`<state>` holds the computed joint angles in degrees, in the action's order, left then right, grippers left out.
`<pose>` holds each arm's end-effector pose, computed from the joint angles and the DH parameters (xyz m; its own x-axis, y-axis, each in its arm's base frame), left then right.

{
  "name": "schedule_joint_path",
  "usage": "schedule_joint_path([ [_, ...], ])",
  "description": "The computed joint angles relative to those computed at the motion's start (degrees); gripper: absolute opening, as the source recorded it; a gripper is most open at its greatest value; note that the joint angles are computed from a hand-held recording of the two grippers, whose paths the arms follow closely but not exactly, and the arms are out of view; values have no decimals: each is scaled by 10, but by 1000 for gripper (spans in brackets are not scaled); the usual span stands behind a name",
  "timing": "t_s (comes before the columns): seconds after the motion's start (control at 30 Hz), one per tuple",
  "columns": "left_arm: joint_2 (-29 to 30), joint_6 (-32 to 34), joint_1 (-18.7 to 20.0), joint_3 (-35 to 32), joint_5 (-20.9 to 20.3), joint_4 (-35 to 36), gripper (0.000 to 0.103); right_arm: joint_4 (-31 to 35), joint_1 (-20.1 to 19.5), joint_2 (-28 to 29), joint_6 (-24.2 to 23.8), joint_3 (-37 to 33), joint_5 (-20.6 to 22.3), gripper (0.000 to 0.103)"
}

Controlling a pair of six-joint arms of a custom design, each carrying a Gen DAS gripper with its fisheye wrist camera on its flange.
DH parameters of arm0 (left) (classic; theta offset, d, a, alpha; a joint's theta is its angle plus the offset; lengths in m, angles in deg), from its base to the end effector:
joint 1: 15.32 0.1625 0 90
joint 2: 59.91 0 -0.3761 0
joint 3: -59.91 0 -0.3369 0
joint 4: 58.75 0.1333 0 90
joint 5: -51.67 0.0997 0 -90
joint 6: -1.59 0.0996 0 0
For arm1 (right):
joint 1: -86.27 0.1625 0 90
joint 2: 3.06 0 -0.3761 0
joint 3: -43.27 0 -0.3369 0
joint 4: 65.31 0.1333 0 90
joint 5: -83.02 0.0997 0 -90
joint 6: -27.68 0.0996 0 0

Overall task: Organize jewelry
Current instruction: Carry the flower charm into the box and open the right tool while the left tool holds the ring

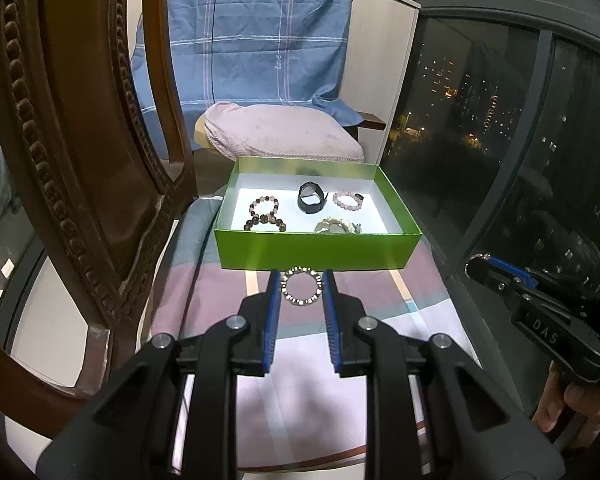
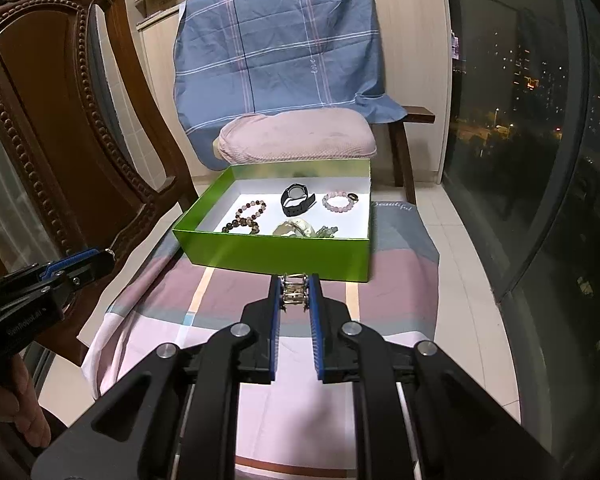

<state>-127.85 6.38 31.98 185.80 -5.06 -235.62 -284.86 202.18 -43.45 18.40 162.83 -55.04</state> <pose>-0.1654 -0.4564 0.2008 -0.7420 0.4245 -0.5189 0.6578 0.6100 -0.4418 0.2563 -0.3920 0.1097 -0.7955 0.1279 0.5924 -0.4123 0.6021 -0.6837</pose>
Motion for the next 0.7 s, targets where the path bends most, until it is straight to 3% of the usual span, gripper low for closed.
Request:
schedule_joint_path([
  [0.23, 4, -2, 4, -5, -3, 7, 21, 12, -10, 4, -2, -13, 9, 14],
  [0.4, 16, 1, 9, -13, -5, 5, 21, 6, -33, 31, -79, -101, 18, 14],
  [0.53, 30, -3, 13, -21, 5, 9, 21, 4, -74, 48, -108, -175, 37, 14],
  [0.57, 31, -5, 14, -22, 5, 13, 21, 11, -81, 47, -110, -181, 43, 20],
  [0.6, 32, -6, 16, -23, 6, 15, 21, 20, -89, 40, -97, -181, 51, 35],
  [0.63, 33, -6, 18, -23, 7, 16, 21, 26, -92, 30, -80, -172, 59, 42],
  [0.7, 33, -6, 22, -25, 8, 20, 21, -6, -91, 14, -65, -146, 75, 43],
])
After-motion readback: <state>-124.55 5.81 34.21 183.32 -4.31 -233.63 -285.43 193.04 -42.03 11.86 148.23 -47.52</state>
